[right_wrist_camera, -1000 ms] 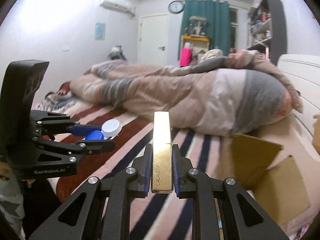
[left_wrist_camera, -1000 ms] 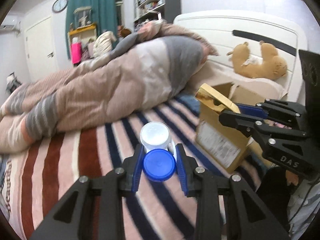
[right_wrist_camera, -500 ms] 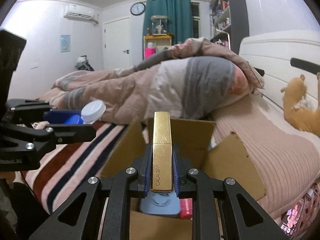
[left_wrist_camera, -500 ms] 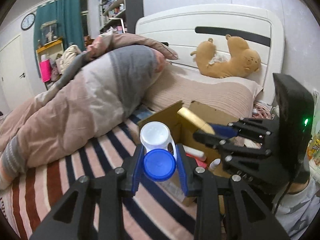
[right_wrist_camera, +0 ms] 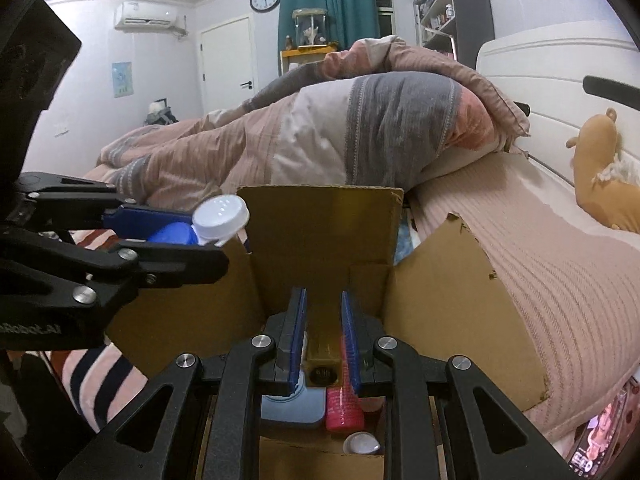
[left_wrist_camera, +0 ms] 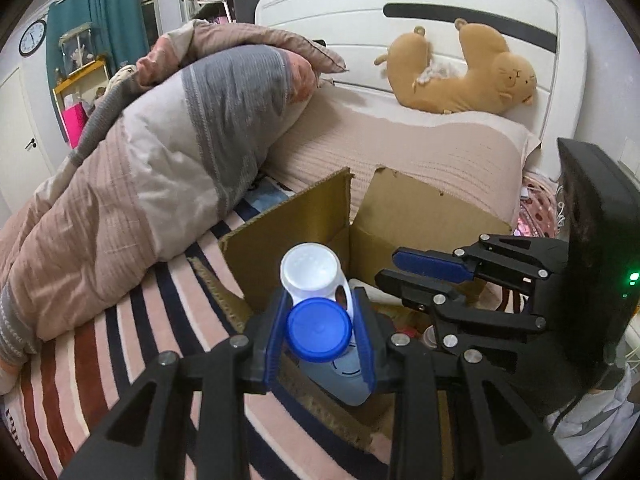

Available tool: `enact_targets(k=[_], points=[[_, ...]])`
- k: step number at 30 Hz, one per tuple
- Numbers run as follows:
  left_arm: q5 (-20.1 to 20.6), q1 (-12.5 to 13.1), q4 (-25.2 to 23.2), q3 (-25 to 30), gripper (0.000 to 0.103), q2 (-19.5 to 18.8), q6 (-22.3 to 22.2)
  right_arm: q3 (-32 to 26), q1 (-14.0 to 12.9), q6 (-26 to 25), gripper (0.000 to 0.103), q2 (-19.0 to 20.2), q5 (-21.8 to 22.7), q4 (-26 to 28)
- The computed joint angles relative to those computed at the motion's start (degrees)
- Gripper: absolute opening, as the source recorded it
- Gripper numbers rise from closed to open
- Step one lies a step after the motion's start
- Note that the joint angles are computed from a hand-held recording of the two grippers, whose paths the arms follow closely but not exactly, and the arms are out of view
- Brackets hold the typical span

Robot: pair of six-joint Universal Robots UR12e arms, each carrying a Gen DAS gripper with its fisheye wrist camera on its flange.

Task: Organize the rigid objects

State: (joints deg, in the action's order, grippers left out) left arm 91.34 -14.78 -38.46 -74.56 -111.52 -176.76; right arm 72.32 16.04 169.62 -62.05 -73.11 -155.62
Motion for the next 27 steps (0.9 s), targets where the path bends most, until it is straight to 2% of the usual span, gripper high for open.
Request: enact_targets(k=[7, 9, 11, 18, 21, 26, 27], points=[[0.6, -0.4, -1.5, 1.2, 0.03, -0.8, 0.2, 0.8, -0.3, -0.7, 0.014, -0.5, 1.0, -0.5], [0.1, -0.3, -1.4, 1.0, 0.038, -0.7, -0.4, 0.9, -0.3, -0.9, 0.016, -0.6, 1.0, -0.4], [-0.2, -0.2, -1.1, 0.8, 0.044, -0.5, -0.6, 1.0, -0.3, -1.1, 0.023, -0.7, 1.0, -0.1], [-2.1, 0.0, 2.4, -1.7, 0.071, 1.3, -1.5, 1.1, 0.1, -2.5, 0.038, -1.1, -0.7, 1.0], [-2.9, 0.3, 4.6, -3.5, 0.074, 2.7, -2.6, 1.2, 0.2, -3.0, 0.044, -1.4, -0.9, 1.0], [-1.7, 0.8, 10.2, -7.6, 0.085, 5.7, -5.4, 1.5, 0.4, -3.4, 0.068, -2.1, 0.1, 0.0], [-1.3, 0.9, 11.1, -8.4, 0.085, 6.2, -6.0, 1.5, 0.5, -3.5, 0.069, -2.2, 0.2, -0.2]])
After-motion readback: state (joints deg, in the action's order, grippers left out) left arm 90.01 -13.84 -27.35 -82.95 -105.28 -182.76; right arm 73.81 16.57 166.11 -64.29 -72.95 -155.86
